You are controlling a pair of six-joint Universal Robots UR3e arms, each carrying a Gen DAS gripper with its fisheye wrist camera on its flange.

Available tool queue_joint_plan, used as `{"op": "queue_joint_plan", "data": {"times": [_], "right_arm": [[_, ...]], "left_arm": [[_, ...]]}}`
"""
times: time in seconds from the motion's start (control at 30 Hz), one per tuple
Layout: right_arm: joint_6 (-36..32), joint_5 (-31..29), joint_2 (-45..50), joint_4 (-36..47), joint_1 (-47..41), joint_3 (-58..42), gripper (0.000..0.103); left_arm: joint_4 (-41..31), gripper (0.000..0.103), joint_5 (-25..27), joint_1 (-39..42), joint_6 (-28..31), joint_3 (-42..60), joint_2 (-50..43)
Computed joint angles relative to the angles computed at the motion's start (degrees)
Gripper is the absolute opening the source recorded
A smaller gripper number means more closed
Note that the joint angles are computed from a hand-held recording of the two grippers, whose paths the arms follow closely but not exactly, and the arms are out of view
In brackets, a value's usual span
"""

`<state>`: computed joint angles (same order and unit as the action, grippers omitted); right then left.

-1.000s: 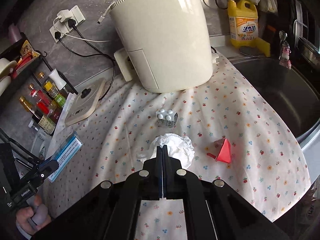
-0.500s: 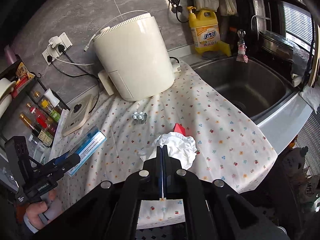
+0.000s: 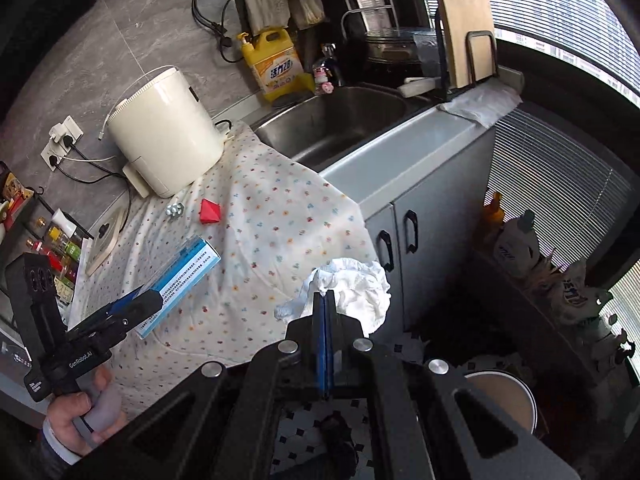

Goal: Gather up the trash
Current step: 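Carry the tissue down to the white bin and open the right tool, then lower the medicine box into the white bin and open the left tool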

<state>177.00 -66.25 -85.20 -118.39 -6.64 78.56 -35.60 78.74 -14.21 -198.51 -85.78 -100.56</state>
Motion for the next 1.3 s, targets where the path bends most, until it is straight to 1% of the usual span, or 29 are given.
{"op": "queue_joint_plan", "data": {"times": [0.07, 0.17, 0.37, 0.53, 0.63, 0.67, 0.73, 0.77, 0.8, 0.83, 0.87, 0.9, 1.07, 1.3], "right_arm": [[-2.6, 3.0, -5.7, 1.9, -6.2, 6.8, 0.001], [-8.4, 5.6, -12.5, 5.6, -14.3, 14.1, 0.001], [-18.9, 8.2, -19.9, 13.8, -26.0, 23.4, 0.001], [-25.2, 6.4, -23.1, 14.9, -32.7, 32.9, 0.002], [-27.9, 3.6, -23.5, 12.6, -35.8, 39.4, 0.002], [-28.5, 2.7, -23.0, 11.3, -36.3, 41.4, 0.005], [-29.7, 0.1, -21.6, 8.7, -37.5, 45.3, 0.006], [-30.0, -1.4, -21.1, 7.6, -38.3, 47.1, 0.011], [-30.2, -2.4, -21.1, 6.9, -39.3, 48.7, 0.024], [-30.9, -2.7, -22.0, 6.9, -40.8, 50.2, 0.034], [-32.3, -2.5, -23.6, 7.6, -42.5, 51.5, 0.052], [-34.6, -2.1, -25.4, 8.8, -44.7, 52.6, 0.057], [-39.7, -1.1, -31.0, 15.3, -53.0, 52.2, 0.055], [-49.7, 0.2, -39.2, 28.6, -68.1, 49.2, 0.057]], "left_arm": [[-1.3, 0.071, 1.3, -4.0, -0.8, 3.9, -3.5], [-1.8, 0.071, 3.2, -9.2, -2.7, 8.5, -7.9], [-1.3, 0.071, 5.4, -16.4, -7.2, 13.9, -15.1], [0.1, 0.071, 6.5, -20.4, -10.2, 14.3, -19.0], [0.5, 0.071, 6.7, -22.2, -11.3, 14.3, -21.0], [0.5, 0.071, 6.8, -22.7, -11.5, 14.7, -21.7], [0.4, 0.071, 7.0, -23.6, -12.1, 15.3, -23.1], [0.5, 0.071, 7.0, -24.0, -12.4, 15.5, -23.6], [0.4, 0.071, 7.0, -24.4, -12.8, 15.8, -24.1], [0.2, 0.071, 7.1, -24.9, -13.1, 16.5, -24.8], [-0.1, 0.071, 6.9, -25.1, -13.1, 17.0, -25.4], [-0.6, 0.071, 6.7, -25.4, -13.0, 17.8, -26.0], [-4.3, 0.071, 5.4, -27.4, -11.2, 25.2, -31.1], [-10.8, 0.071, 3.1, -29.9, -9.2, 40.2, -40.4]]}}
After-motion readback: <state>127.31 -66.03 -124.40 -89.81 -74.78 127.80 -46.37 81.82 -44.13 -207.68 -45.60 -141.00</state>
